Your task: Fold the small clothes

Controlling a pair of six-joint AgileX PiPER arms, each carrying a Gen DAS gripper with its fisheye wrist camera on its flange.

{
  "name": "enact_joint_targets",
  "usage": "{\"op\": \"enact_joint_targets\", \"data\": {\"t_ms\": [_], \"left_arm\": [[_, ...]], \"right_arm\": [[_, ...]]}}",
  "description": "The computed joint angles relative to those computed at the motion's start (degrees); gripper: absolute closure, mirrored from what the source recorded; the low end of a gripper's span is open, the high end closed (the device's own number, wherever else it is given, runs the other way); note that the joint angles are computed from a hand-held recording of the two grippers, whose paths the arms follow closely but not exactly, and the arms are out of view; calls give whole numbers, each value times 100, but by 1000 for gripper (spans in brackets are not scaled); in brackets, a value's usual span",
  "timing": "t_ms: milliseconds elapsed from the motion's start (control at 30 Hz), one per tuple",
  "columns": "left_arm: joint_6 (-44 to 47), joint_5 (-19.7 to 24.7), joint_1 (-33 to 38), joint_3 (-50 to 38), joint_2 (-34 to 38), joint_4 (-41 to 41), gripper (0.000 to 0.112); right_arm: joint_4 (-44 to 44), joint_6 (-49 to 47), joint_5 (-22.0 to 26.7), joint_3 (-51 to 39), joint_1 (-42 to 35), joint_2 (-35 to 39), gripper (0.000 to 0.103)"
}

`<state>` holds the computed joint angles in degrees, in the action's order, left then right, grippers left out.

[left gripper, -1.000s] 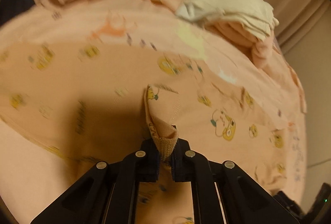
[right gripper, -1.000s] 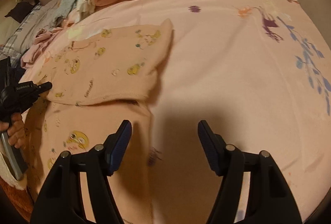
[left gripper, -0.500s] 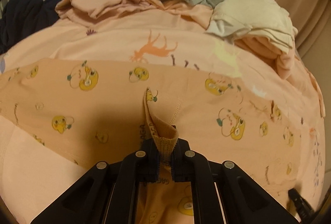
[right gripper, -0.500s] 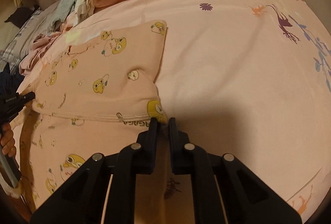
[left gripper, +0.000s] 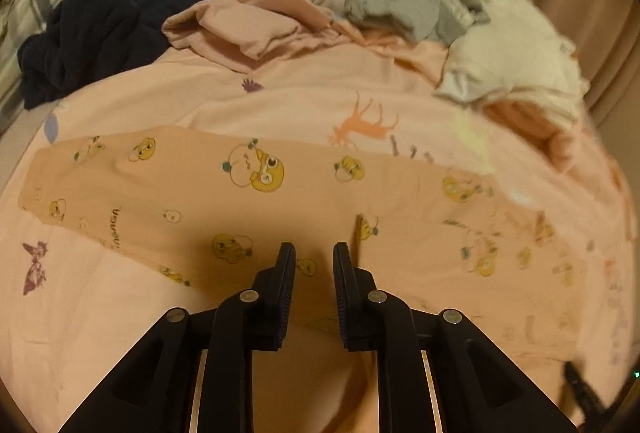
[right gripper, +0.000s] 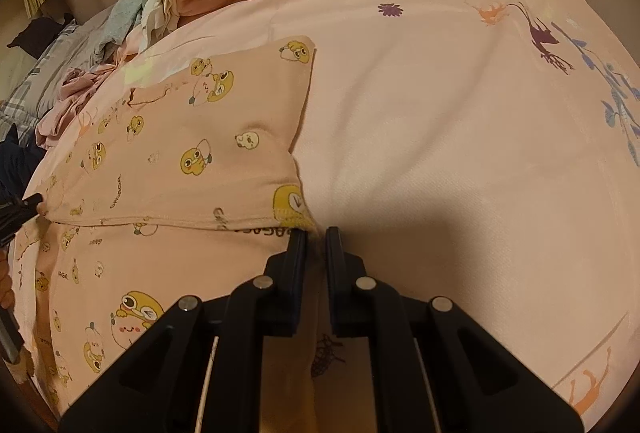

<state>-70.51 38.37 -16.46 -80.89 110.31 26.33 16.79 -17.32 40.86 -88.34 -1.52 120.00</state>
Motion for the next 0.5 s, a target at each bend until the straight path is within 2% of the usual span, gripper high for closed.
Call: {"op": "enact_joint_targets", "data": {"t_ms": [67,100,167,267,300,367,400,433,467,500], "left_arm": [[90,29,-47,-4,-126,85,97],[105,67,-113,-77,-131,198,97],[249,53,-275,-333,-37,322,97],[987,197,-419,-1270,620,-254,97],[1154,401,-442,-1658,945,-409,97],[1479,1078,-444,-2483,1639,-765,97],[1591,1205,-428,-2623,1820,-905,97],[1509,1103,-453,-2535,1926,-817,97],[1216,819,-531,-2236,1803,-499,97],[1037,508,-569,-1862,1638,-253,97]], "right_arm": [[-462,447,191,-24,97,-201,92],[-507,402,106,76,126,-354,91],[-11,-178,27,135,115,-653,91],[451,-259,445,-490,105,-421,91],[497,-214,555,-702,123,-265,91],[266,154,853,-1228,223,217,91],[29,399,1080,-1531,270,504,92],[-157,608,1266,-1715,288,781,93],[-114,603,1238,-1670,241,926,99],[158,368,980,-1414,160,841,100]]}}
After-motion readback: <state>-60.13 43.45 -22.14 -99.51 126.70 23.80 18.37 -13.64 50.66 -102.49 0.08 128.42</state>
